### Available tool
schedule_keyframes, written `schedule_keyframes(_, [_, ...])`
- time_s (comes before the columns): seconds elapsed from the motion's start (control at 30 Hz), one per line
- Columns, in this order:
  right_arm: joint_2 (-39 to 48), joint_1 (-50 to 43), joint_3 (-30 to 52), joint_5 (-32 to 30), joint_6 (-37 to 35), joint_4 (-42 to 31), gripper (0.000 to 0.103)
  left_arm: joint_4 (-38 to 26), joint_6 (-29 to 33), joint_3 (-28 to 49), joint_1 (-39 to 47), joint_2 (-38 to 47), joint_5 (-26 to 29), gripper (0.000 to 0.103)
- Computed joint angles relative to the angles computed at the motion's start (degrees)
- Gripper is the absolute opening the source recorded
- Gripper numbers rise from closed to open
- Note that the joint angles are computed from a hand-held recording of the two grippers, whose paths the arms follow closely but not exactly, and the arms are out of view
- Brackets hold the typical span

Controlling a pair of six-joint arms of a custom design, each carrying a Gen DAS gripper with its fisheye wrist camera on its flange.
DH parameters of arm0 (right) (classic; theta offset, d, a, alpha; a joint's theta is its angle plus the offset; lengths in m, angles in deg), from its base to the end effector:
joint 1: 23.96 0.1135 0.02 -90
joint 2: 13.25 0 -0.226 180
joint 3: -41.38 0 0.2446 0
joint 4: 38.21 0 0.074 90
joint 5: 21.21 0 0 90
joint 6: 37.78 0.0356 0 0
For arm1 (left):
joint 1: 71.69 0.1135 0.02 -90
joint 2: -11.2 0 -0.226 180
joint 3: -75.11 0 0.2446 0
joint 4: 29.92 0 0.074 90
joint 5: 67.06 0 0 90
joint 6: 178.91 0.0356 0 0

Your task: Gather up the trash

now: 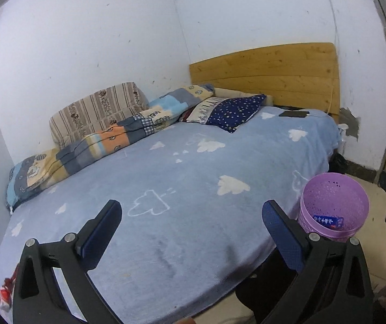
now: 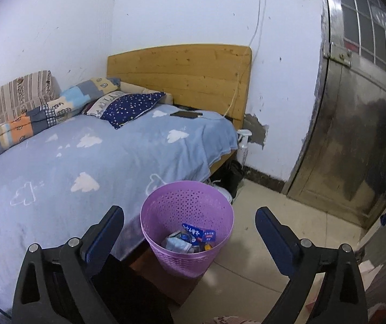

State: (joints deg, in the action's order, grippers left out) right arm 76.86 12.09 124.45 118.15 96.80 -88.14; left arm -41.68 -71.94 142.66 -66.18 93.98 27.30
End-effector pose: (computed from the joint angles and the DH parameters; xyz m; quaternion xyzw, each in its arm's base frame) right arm 0.2715 0.1642 0.2280 0.1832 0.8599 -0.1381 0.4560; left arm 0.3239 0.0285 0.2238 0.1048 0.8457 0.0700 0.5185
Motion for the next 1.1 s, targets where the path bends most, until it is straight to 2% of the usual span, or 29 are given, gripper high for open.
schedule_keyframes(0.2, [-0.1, 2.0, 0.2, 2.5, -0.3, -0.7, 0.099, 1.7, 0.4, -2.0, 0.1, -1.0, 0.9, 0.103])
schedule_keyframes(1.1, [0.2, 2.9, 1.2, 2.1, 1.3, -3.4, 0.099, 0.3, 1.1, -2.3, -0.4, -1.9, 2.0, 0.103])
